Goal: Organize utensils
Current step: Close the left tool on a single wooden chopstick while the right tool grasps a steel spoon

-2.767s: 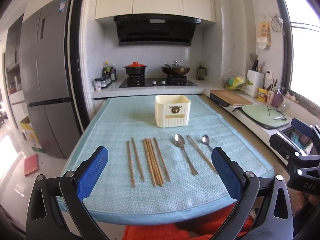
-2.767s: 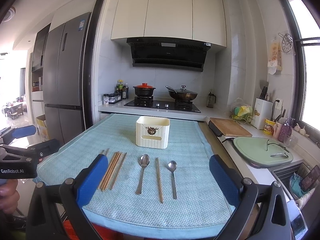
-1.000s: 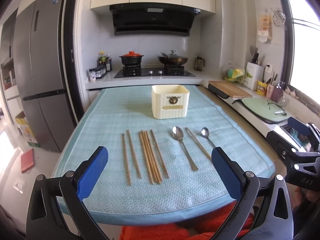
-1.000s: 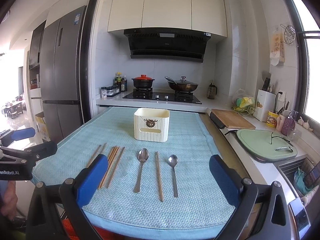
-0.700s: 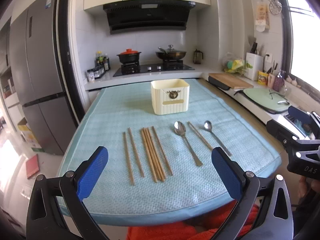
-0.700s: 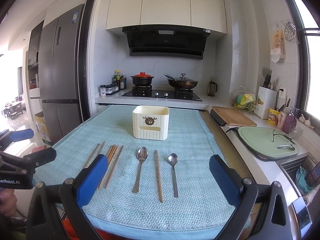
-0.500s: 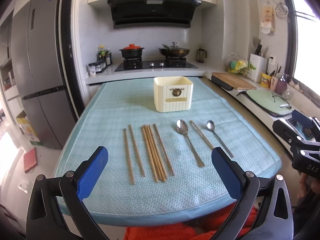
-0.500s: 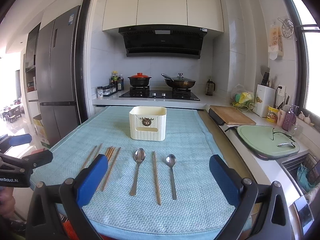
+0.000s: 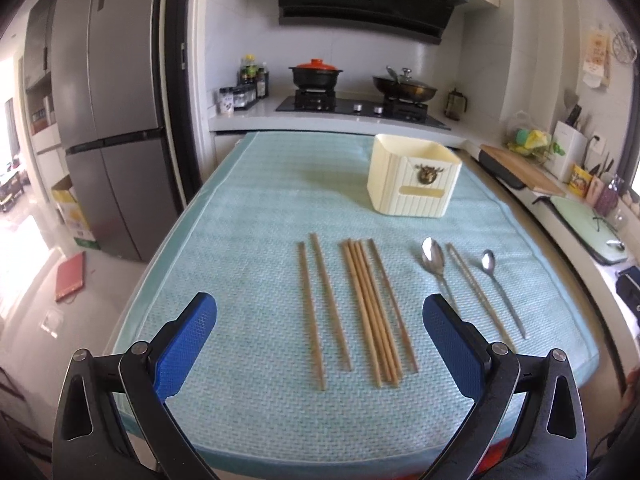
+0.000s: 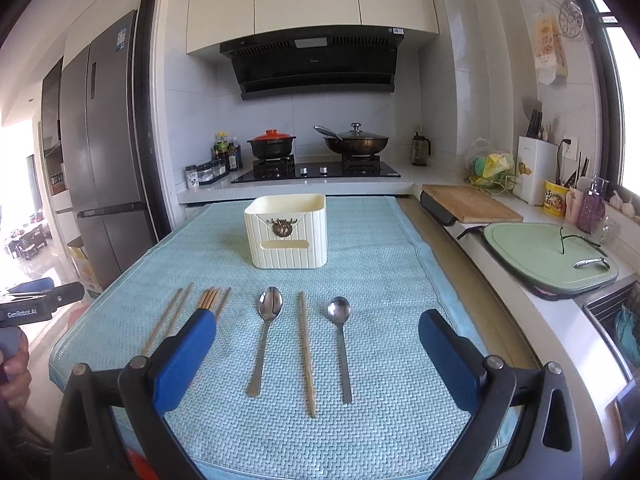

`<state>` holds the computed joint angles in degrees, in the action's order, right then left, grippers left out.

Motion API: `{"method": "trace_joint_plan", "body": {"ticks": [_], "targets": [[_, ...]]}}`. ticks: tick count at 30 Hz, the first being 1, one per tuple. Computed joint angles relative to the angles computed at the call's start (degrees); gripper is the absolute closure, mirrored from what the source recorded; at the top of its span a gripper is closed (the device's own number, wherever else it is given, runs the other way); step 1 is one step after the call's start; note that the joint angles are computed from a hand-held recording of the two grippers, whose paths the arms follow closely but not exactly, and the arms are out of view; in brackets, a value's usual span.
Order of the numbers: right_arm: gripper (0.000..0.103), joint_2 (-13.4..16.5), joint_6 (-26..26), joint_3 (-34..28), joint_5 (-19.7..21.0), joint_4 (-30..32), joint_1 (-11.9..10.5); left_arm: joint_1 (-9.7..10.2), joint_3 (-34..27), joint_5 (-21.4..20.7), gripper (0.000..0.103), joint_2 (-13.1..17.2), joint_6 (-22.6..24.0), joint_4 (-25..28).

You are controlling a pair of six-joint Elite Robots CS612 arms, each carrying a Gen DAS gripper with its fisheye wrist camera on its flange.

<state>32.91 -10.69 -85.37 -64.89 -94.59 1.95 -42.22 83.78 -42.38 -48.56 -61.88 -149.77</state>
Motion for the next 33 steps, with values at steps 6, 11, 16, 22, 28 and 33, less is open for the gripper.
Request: {"method": "trace_joint_plan", "body": {"ticks": [6, 11, 16, 22, 28, 33], "targets": [[0.0, -1.7, -6.3, 3.8, -4.4, 7.0, 0.8, 4.48, -3.4, -8.8, 0.001, 3.5, 0.4, 2.2], [0.0, -2.1, -6.8, 6.5, -6.2, 7.8, 0.6, 7.32, -7.0, -15.0, 0.001, 6.9, 1.5, 3.4], [0.0, -2.8, -7.9, 9.5, -8.1, 7.8, 0.5, 9.09, -10.2, -16.9, 0.001, 9.3, 0.4, 7.4], [0.0, -4.6, -8.1, 14.8, -6.0, 7.7, 0.3, 10.19, -13.0, -17.8, 0.003, 10.9, 0.1, 11.4], [0.009, -7.3, -10.1, 23.5, -5.0, 7.3, 0.9, 10.24, -14.1, -17.2, 0.002, 11.5, 0.7, 12.1], [0.035, -8.8, -13.0, 28.7, -6.9, 6.0, 2.1, 9.99, -13.4, -16.2, 0.0, 11.6, 1.2, 10.2]]}}
